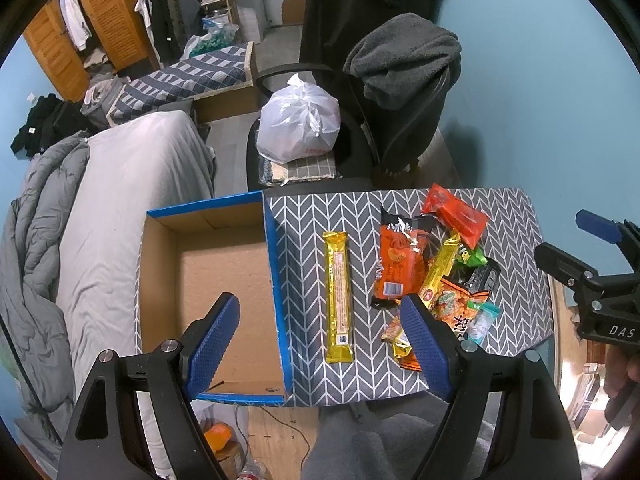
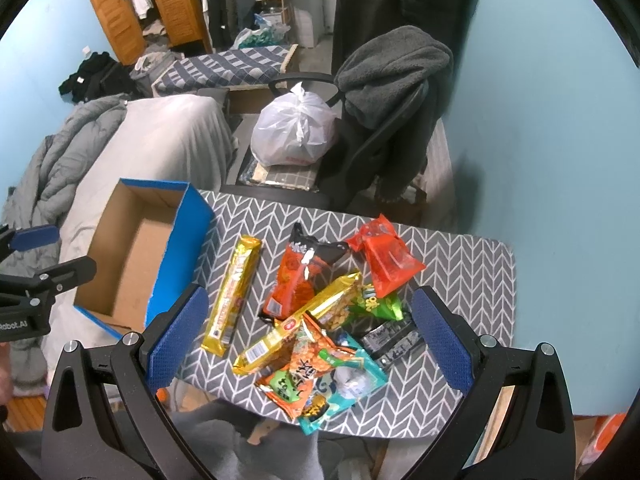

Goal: Organize snacks
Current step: 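Grasp the gold wafer bar with the left tool while the right tool grasps the orange bag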

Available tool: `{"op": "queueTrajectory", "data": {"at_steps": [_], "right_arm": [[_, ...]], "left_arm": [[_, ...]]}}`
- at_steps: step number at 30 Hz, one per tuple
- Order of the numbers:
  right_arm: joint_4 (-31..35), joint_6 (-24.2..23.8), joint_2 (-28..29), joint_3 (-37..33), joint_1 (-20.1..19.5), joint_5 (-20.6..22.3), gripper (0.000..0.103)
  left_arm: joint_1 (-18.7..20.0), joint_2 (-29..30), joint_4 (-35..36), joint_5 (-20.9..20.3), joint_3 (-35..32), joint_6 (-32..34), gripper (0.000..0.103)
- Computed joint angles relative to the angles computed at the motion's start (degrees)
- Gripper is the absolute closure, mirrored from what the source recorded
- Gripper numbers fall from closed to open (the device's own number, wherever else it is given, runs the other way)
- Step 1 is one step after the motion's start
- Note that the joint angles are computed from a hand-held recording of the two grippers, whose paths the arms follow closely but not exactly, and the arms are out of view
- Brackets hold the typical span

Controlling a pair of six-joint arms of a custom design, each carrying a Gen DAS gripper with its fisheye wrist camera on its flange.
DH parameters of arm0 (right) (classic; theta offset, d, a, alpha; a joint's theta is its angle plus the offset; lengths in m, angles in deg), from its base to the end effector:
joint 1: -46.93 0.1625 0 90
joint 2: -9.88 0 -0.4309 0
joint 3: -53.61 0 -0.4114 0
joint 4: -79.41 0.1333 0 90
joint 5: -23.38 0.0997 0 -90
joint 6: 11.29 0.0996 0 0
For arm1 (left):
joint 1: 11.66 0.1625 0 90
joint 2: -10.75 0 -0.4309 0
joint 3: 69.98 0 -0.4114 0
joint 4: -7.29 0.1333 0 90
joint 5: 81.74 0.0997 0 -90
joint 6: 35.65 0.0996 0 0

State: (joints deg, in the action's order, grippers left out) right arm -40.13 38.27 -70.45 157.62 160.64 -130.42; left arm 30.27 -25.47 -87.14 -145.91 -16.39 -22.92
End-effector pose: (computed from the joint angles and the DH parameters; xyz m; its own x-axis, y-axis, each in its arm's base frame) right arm 0.2625 -0.4885 0.3885 -0.5905 0.6325 0.5013 0.0762 0.6621 -0.7455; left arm -0.4900 -0.6776 0.1846 -0.3561 0.8603 -0.3649 0.8238 0.4733 0.3120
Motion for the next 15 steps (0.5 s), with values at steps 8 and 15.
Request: {"op": "queueTrajectory", "data": {"at_steps": [8, 15], "right_arm": [[0.18, -4.35, -1.78, 0.29, -2.02, 1.15, 0.002], [-2.54, -11.65, -5.62, 2.10, -6.43, 4.28, 0.002]], "left_arm": [[0.18, 3.64, 0.66, 1.63, -3.38, 0.84, 0.019], [0.99, 8.60, 3.07, 2.83, -7.42, 0.28, 0.019]]}}
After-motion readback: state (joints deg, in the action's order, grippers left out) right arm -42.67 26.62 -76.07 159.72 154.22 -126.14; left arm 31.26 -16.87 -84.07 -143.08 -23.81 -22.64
